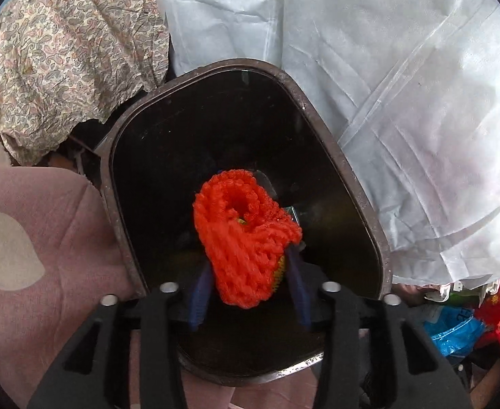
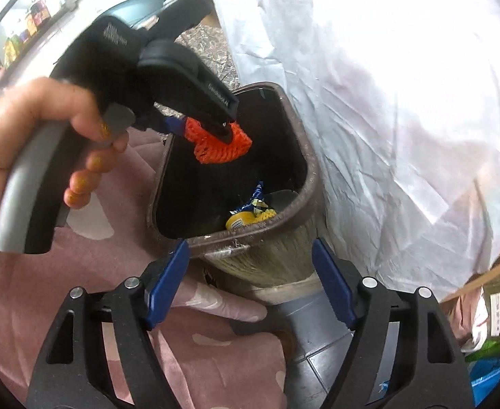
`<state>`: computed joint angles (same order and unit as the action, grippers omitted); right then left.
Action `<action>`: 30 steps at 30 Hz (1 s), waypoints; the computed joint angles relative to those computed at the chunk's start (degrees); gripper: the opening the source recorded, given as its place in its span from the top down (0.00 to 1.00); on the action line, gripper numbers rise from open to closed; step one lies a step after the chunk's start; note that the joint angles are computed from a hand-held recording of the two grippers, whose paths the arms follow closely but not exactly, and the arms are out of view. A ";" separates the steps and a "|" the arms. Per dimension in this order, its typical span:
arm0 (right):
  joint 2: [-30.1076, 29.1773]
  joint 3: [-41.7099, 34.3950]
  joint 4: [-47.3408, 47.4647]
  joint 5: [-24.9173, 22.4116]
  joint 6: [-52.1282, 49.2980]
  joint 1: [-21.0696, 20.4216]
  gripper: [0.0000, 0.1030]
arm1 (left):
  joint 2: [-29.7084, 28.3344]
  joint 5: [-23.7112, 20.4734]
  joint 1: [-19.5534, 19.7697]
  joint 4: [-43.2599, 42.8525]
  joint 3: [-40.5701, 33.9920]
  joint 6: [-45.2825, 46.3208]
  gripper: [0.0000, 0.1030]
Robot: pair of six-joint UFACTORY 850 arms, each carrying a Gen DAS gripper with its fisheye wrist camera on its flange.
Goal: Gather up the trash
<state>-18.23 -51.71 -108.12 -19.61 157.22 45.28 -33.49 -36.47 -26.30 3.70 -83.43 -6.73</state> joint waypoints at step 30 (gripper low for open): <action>12.93 -0.40 28.02 -36.69 -26.02 22.99 0.06 | 60.32 25.60 6.62 -52.19 45.20 65.85 0.05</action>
